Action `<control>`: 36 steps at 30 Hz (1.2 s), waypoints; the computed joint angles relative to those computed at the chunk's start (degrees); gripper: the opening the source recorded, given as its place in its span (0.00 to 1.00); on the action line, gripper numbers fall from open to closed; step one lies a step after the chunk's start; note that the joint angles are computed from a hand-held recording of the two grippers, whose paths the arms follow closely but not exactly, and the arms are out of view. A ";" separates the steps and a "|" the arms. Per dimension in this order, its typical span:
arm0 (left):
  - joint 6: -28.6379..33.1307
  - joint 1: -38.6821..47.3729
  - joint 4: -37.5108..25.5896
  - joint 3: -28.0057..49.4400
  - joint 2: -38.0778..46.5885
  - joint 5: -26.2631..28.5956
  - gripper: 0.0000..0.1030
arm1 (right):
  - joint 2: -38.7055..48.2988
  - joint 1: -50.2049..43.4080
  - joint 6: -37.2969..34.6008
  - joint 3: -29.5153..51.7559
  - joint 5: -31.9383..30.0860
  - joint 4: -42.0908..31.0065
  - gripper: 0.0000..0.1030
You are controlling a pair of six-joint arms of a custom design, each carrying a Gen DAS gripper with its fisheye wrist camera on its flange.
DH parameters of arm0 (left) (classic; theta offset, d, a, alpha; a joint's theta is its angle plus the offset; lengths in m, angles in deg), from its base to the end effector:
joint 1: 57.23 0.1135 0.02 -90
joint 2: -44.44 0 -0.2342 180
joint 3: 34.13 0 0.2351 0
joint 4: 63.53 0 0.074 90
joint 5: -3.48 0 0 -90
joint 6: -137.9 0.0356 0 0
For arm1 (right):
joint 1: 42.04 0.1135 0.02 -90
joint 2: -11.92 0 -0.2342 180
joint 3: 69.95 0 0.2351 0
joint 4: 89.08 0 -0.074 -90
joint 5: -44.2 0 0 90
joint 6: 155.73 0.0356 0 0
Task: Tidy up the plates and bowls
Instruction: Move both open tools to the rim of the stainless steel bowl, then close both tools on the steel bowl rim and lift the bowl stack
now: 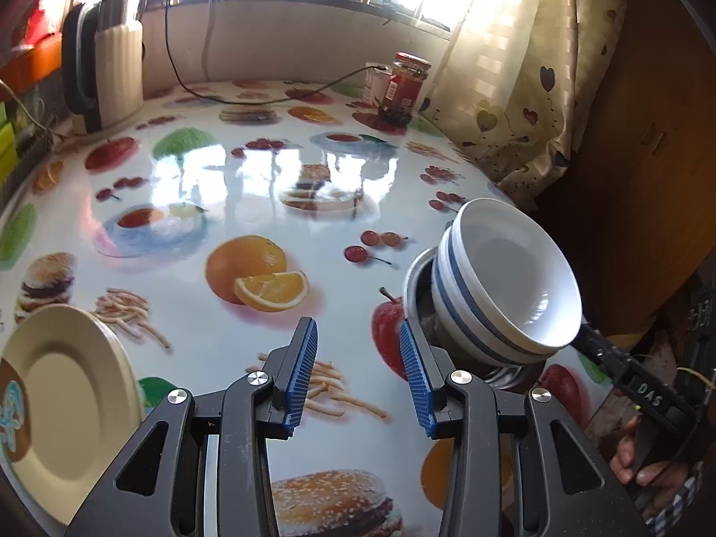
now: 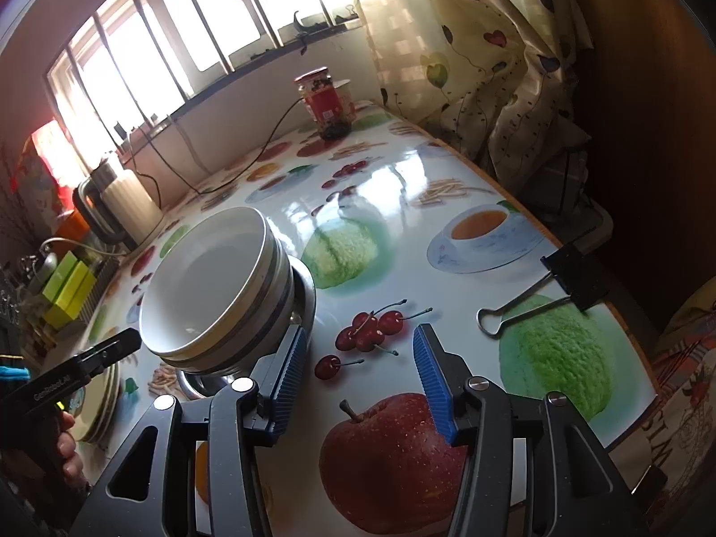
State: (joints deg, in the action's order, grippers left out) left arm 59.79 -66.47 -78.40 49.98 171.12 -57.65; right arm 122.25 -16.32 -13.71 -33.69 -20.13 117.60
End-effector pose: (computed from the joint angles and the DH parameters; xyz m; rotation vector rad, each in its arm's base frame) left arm 0.3818 -0.0795 0.0536 0.6422 2.4196 -0.6256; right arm 0.2209 0.0893 0.0290 0.7197 2.1855 0.1544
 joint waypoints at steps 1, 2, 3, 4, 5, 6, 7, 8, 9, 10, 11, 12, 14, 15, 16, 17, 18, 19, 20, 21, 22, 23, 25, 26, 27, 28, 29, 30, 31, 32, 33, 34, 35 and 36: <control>-0.22 0.19 -1.93 1.96 1.42 1.74 0.39 | 0.82 -0.45 -0.18 0.05 -0.78 1.08 0.48; -0.57 0.13 -2.55 2.88 2.26 2.06 0.39 | 1.69 -0.91 -0.45 0.36 -1.69 1.83 0.48; -0.95 -0.02 -2.76 3.54 2.98 1.82 0.39 | 2.46 -1.24 -0.80 0.67 -2.31 2.56 0.48; -1.32 -0.17 -3.37 4.44 3.79 1.46 0.39 | 3.16 -1.61 -0.96 0.99 -2.78 3.03 0.48; -1.76 -0.17 -3.73 5.10 4.38 1.65 0.39 | 3.69 -2.03 -1.02 1.19 -3.26 3.51 0.48; -2.02 -0.18 -3.96 5.59 4.75 1.92 0.39 | 4.14 -2.32 -0.98 1.17 -3.59 4.26 0.48; -2.13 -0.27 -4.67 6.52 5.34 2.14 0.39 | 4.76 -2.80 -0.97 1.01 -4.12 5.69 0.48; -2.30 -0.21 -5.36 7.37 5.87 2.58 0.39 | 5.11 -3.38 -1.14 0.84 -4.96 6.94 0.48; -2.67 -0.11 -6.33 8.54 6.60 3.36 0.39 | 5.49 -3.81 -1.34 0.70 -5.73 8.14 0.48; -3.03 -0.04 -7.31 9.67 7.31 4.12 0.39 | 5.87 -4.19 -1.54 0.57 -6.30 9.30 0.48; -3.39 -0.02 -7.72 10.34 7.77 4.58 0.39 | 6.02 -4.46 -1.65 0.70 -6.56 9.63 0.48; -3.56 -0.13 -7.82 10.75 8.07 4.56 0.39 | 6.08 -4.72 -1.84 0.99 -6.85 9.54 0.48; -3.57 -0.60 -8.42 11.82 8.91 4.24 0.39 | 6.31 -5.03 -2.47 1.46 -7.66 9.80 0.48; -3.50 -0.66 -8.90 12.44 9.38 4.46 0.39 | 6.59 -5.13 -2.86 1.81 -8.12 9.91 0.48; -3.81 -0.69 -9.13 12.95 9.85 4.84 0.39 | 6.93 -5.25 -3.19 2.30 -8.49 9.74 0.46; -3.95 -0.65 -9.10 13.08 9.91 5.18 0.39 | 7.33 -5.46 -3.32 2.77 -8.93 9.65 0.45; -3.71 -0.69 -9.27 13.40 10.06 5.29 0.39 | 7.77 -5.61 -3.36 2.95 -9.37 9.99 0.41; -3.50 -0.82 -9.55 13.87 10.33 5.26 0.39 | 8.32 -5.98 -3.64 3.23 -10.24 10.57 0.38; -3.62 -0.78 -9.78 14.37 10.67 5.60 0.39 | 8.83 -6.18 -3.76 3.39 -10.74 11.24 0.37; -3.66 -0.71 -10.33 15.18 11.19 6.10 0.39 | 9.40 -6.56 -3.96 3.44 -11.38 12.35 0.35; -3.73 -0.63 -10.93 16.10 11.78 6.63 0.39 | 9.71 -6.80 -4.11 3.52 -11.77 12.87 0.34; -3.98 -0.52 -11.44 16.86 12.27 7.13 0.39 | 10.10 -7.17 -4.27 3.59 -12.31 13.51 0.33; -4.17 -0.47 -12.06 18.01 13.02 7.77 0.39 | 11.10 -8.21 -4.37 3.57 -14.08 15.27 0.29; -4.21 -0.42 -12.30 18.40 13.30 8.11 0.39 | 11.67 -8.76 -4.40 3.45 -15.12 16.52 0.28; -4.16 -0.42 -12.52 18.74 13.55 8.44 0.39 | 12.23 -9.19 -4.38 3.39 -16.11 17.65 0.26; -3.80 -0.43 -13.00 19.18 13.90 8.82 0.39 | 12.64 -9.48 -4.41 3.33 -16.94 18.61 0.23; -3.65 -0.45 -13.28 19.45 14.09 9.12 0.39 | 13.13 -9.83 -4.47 3.26 -17.88 19.67 0.22; -3.21 -0.53 -14.06 20.00 14.42 9.41 0.39 | 13.81 -10.22 -4.29 3.18 -18.76 20.95 0.21; -2.55 -0.59 -15.31 20.89 15.04 9.70 0.39 | 14.42 -10.52 -3.96 3.06 -19.46 22.13 0.20; -2.41 -0.62 -16.55 21.88 15.80 10.24 0.37 | 15.33 -10.94 -3.59 2.94 -20.38 23.69 0.20; -2.71 -0.46 -17.25 22.67 16.51 11.32 0.34 | 16.65 -11.65 -2.96 2.82 -21.81 25.89 0.19; -2.85 -0.24 -18.14 23.55 17.18 12.29 0.34 | 17.51 -12.10 -2.45 2.60 -22.70 27.47 0.19; -2.87 -0.18 -18.46 23.89 17.39 12.55 0.34 | 18.47 -12.64 -1.80 2.34 -23.77 29.34 0.19; -2.83 -0.18 -18.58 23.95 17.38 12.69 0.32 | 19.49 -13.17 -1.27 2.15 -24.94 31.26 0.17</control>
